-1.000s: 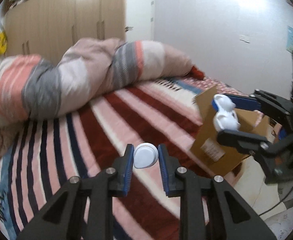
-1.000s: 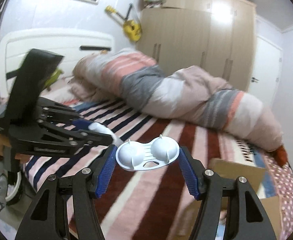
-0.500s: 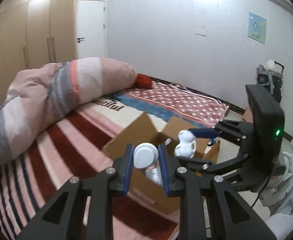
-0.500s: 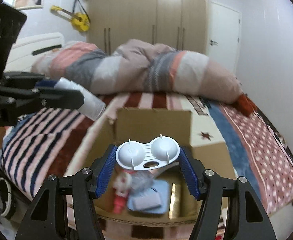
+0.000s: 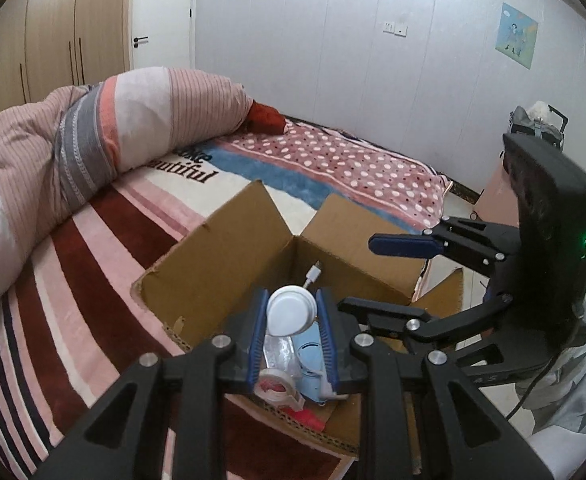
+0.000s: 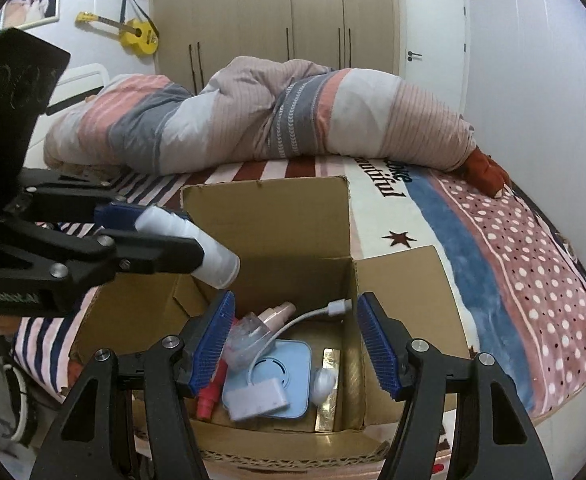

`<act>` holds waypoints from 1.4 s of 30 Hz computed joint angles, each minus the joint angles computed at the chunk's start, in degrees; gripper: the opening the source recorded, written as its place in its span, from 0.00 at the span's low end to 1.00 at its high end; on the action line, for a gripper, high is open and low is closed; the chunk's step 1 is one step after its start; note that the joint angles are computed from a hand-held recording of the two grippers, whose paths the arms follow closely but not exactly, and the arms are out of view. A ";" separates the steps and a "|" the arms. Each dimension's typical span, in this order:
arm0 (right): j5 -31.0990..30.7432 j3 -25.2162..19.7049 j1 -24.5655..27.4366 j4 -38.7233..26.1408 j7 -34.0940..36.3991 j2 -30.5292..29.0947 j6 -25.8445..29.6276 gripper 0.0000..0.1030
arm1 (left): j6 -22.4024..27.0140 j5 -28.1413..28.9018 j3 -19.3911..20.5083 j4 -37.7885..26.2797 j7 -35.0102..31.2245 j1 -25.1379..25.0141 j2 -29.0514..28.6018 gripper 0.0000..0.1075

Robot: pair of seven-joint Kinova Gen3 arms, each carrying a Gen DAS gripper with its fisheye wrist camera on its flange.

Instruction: Organize rigid objects

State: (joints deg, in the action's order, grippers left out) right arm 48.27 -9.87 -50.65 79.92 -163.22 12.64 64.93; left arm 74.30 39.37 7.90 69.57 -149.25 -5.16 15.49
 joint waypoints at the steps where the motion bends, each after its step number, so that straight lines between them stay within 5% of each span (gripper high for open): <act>1: -0.06 0.00 0.10 -0.01 0.07 0.02 -0.23 0.59 | -0.25 -0.46 -0.03 -0.06 0.17 0.30 0.15 0.21; 7: -0.03 0.08 0.22 -0.12 0.83 0.29 -1.43 0.59 | -1.01 -0.33 0.05 -0.42 1.02 0.01 1.29 0.28; 9: 0.03 0.18 0.28 -0.23 1.30 0.39 -1.94 0.59 | -1.82 0.41 0.06 0.16 0.71 -0.61 1.07 0.47; 15: 0.59 0.16 1.05 2.10 1.58 -0.75 -6.95 0.59 | -4.53 7.46 -0.67 5.84 -3.98 -4.76 -2.68 0.80; 19: 6.23 -0.09 -0.07 4.57 -1.01 -1.90 -10.42 0.83 | -10.34 9.09 6.22 11.36 -5.72 -13.34 -6.93 0.83; 21: 9.93 -0.43 -0.68 5.62 -2.88 -2.33 -11.49 0.92 | -14.88 11.16 7.56 15.41 -6.48 -16.61 -10.31 0.95; 26: 19.49 -1.50 -1.48 8.28 -8.40 -3.06 -13.82 1.00 | -26.53 15.79 -2.53 24.51 -6.88 -10.39 -17.54 0.95; 30: 22.84 -2.21 -0.22 10.24 -11.15 -3.66 -18.27 1.00 | -35.85 11.22 -9.78 28.73 1.32 -2.11 -20.26 0.95; 34: 23.98 -2.79 0.48 11.39 -13.29 -3.77 -20.70 1.00 | -41.43 6.71 -11.56 31.54 7.39 0.13 -21.76 0.95; 42: 24.91 -2.82 -0.08 11.15 -15.06 -2.91 -20.79 1.00 | -43.13 4.64 -14.74 33.23 10.32 2.11 -22.24 0.95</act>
